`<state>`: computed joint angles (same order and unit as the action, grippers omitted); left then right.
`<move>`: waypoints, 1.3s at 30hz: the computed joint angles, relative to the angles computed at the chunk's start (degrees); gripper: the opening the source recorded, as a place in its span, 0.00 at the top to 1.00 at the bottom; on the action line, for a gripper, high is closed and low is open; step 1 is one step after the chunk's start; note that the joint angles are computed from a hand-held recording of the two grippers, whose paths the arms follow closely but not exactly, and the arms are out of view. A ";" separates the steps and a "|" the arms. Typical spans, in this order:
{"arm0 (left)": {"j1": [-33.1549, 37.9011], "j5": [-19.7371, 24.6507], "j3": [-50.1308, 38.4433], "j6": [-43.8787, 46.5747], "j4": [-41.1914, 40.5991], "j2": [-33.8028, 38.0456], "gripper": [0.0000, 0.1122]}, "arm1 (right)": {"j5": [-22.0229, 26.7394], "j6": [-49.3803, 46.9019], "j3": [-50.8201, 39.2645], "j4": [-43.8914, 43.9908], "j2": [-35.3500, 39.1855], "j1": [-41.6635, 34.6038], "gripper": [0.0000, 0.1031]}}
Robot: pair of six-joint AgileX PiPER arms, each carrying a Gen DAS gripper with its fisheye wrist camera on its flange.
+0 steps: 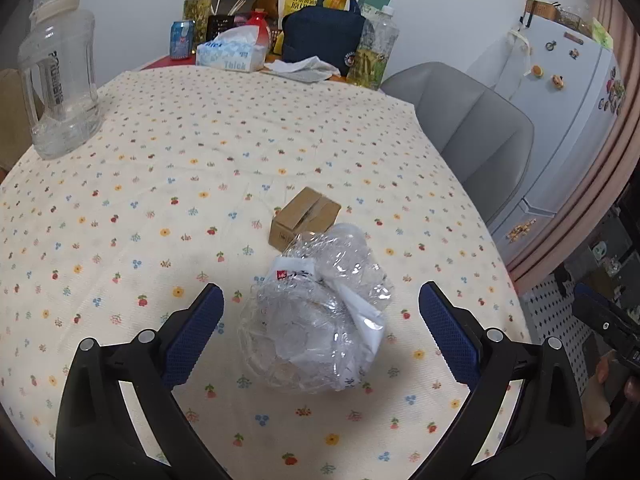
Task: Collect trash
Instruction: 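Move both open tools back over the remaining table trash, then grasp the crumpled clear plastic wrap with the left tool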
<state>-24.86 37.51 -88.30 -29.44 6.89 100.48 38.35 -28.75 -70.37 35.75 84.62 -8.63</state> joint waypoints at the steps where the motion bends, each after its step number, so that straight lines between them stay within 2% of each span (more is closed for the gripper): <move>1: 0.40 -0.21 0.11 0.74 -1.11 0.27 0.14 | -0.14 0.10 0.03 -0.14 0.21 0.42 0.08; 4: 2.24 -1.85 0.35 5.07 -7.36 1.41 0.14 | -0.31 -0.14 0.22 0.10 0.57 0.86 0.08; 11: 4.51 -1.56 -2.59 10.31 -14.47 4.37 0.14 | -0.03 -0.82 0.57 1.18 0.65 0.65 0.08; 13: 4.12 -0.73 -3.63 9.84 -13.08 4.94 0.26 | 0.11 -0.62 0.29 1.25 0.75 0.85 0.08; 16: 4.47 -0.18 -3.53 11.34 -15.20 4.49 0.28 | 0.20 -0.26 -0.38 0.87 0.81 1.76 0.08; 29: 7.60 -4.77 4.92 9.27 -11.36 -6.06 0.29 | 0.80 6.65 -11.69 -7.38 5.81 13.73 0.08; 34: 10.04 -6.74 8.58 7.50 -9.27 -9.73 0.29 | 2.93 9.95 -18.92 -12.67 10.36 18.96 0.08; 39: 13.06 -8.40 11.60 6.95 -9.10 -11.85 0.29 | 7.19 12.20 -28.83 -17.85 16.91 23.58 0.08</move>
<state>-11.80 29.11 -76.70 -22.50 -2.21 88.63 45.54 -16.55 -99.19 17.90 101.53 14.95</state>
